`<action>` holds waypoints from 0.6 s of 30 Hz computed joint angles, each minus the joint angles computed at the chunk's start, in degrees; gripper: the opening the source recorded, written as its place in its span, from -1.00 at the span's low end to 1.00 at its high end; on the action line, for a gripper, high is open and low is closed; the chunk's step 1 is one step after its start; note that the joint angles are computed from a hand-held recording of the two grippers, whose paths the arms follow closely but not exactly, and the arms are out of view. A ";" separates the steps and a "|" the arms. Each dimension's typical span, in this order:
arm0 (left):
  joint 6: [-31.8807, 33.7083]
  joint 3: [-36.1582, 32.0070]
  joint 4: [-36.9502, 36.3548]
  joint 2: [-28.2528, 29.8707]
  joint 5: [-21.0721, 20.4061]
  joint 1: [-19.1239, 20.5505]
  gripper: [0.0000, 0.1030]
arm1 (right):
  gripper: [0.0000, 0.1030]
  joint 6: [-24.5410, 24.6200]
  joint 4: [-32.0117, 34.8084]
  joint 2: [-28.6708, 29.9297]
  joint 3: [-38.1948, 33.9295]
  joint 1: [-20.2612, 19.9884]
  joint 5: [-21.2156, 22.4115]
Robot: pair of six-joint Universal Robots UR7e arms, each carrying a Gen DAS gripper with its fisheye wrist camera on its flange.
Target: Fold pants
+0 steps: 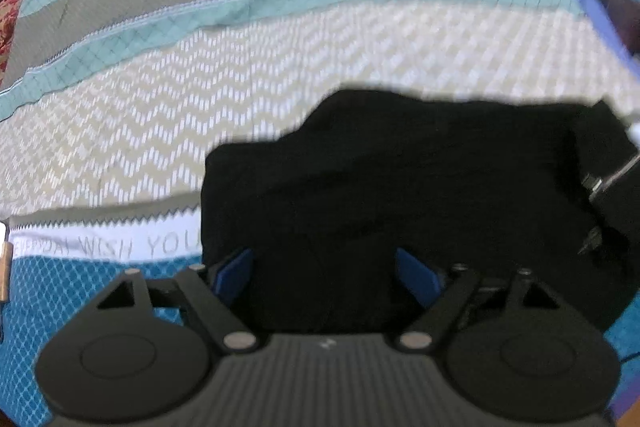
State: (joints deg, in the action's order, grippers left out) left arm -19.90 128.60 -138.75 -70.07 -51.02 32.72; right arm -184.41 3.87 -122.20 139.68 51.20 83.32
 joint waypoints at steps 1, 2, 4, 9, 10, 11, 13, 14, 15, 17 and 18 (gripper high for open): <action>0.83 -0.32 -0.94 -0.50 -0.79 -0.29 0.57 | -0.56 -0.40 -0.56 -1.19 0.80 0.42 -1.08; 2.09 -0.92 -2.16 -0.75 -1.98 -0.62 0.60 | -0.58 -1.94 -1.12 -1.91 1.31 1.57 -1.46; 5.04 -2.89 -4.07 -0.28 -5.68 -0.91 0.71 | -0.60 -6.22 -3.54 -1.55 1.98 8.92 2.38; 8.48 -11.01 -2.41 4.48 -20.64 0.29 1.00 | -0.60 -16.89 -13.82 9.76 1.84 33.41 22.26; 8.98 -12.69 -1.59 6.11 -23.08 0.39 1.00 | -0.60 -18.49 -15.78 12.13 1.84 36.89 25.21; 8.86 -14.18 -0.61 7.77 -24.22 0.22 1.00 | -0.60 -19.09 -16.86 13.59 1.81 39.00 26.95; 7.19 -15.89 0.67 10.28 -25.93 -0.23 1.00 | -0.60 -20.08 -17.81 15.93 1.75 41.82 28.33; 6.69 -17.06 1.59 11.57 -27.79 0.29 0.99 | -0.60 -20.08 -18.03 16.79 1.54 42.92 28.98; 6.03 -17.27 1.67 12.34 -28.95 0.56 0.97 | -0.60 -20.06 -18.11 17.55 1.41 43.79 29.19; 4.93 -16.71 1.55 12.92 -29.22 0.91 -0.20 | -0.60 -19.37 -17.56 18.75 0.91 45.22 29.18; 4.65 -16.54 2.44 12.79 -28.74 1.01 -0.39 | -0.60 -19.16 -17.44 19.73 0.47 46.32 29.60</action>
State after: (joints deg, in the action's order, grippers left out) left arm -15.25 112.06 -136.31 -57.28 -79.76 33.73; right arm -203.57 -13.57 -102.47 140.15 97.52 112.92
